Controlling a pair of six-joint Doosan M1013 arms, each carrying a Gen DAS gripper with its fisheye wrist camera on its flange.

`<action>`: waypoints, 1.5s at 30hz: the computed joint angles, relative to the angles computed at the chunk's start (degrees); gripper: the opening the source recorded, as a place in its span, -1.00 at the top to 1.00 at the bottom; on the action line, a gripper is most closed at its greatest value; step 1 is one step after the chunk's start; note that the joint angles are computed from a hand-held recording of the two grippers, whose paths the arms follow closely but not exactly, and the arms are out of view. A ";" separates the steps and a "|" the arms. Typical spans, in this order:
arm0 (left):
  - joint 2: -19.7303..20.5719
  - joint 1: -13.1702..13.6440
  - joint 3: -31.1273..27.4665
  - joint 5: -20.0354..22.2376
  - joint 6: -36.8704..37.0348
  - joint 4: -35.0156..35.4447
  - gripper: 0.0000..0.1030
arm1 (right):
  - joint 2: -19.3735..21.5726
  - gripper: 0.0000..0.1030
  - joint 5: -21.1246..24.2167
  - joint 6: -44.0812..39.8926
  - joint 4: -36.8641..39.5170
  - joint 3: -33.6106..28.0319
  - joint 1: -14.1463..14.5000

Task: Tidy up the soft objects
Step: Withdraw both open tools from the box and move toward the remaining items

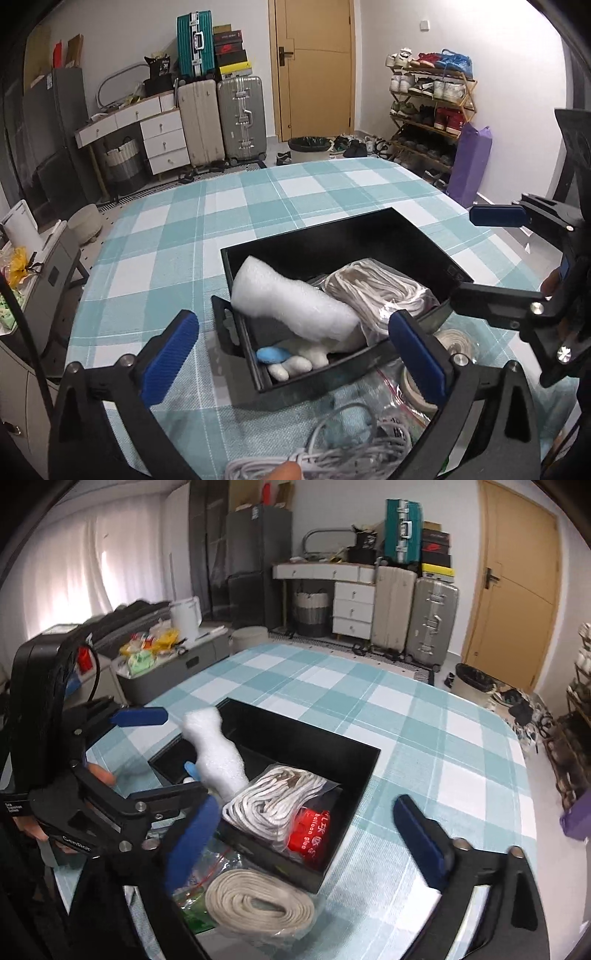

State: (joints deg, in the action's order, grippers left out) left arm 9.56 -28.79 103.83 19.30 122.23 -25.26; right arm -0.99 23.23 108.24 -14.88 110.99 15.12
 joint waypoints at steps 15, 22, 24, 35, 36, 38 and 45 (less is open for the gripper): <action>-3.80 2.53 5.18 -1.69 4.08 -6.29 -1.00 | -3.81 -0.99 -2.08 4.29 5.64 5.52 0.03; -4.67 2.65 6.95 -3.62 4.49 -6.84 -1.00 | -4.16 -0.99 -3.14 1.23 6.85 6.69 1.08; -4.97 2.62 7.48 -4.19 5.57 -8.04 -1.00 | -4.18 -0.99 -3.21 -0.43 8.20 6.87 1.29; -5.58 2.34 8.64 -5.68 4.85 -7.31 -1.00 | -3.81 -0.99 -2.75 -7.30 12.21 6.78 2.18; -5.52 2.40 8.60 -5.38 4.12 -6.70 -1.00 | -3.74 -0.99 -2.67 -7.46 12.44 6.73 2.19; -5.40 2.41 8.45 -4.62 1.53 -4.05 -1.00 | -3.62 -0.99 -2.47 -7.19 12.41 6.65 2.26; -5.67 2.90 9.15 -3.60 2.59 -4.61 -1.00 | -2.89 -0.99 -0.94 -7.30 13.11 6.08 2.23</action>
State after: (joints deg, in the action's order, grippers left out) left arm 3.89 -25.90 112.99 15.70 124.82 -29.87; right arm -3.88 22.29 100.94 -1.77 117.07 17.35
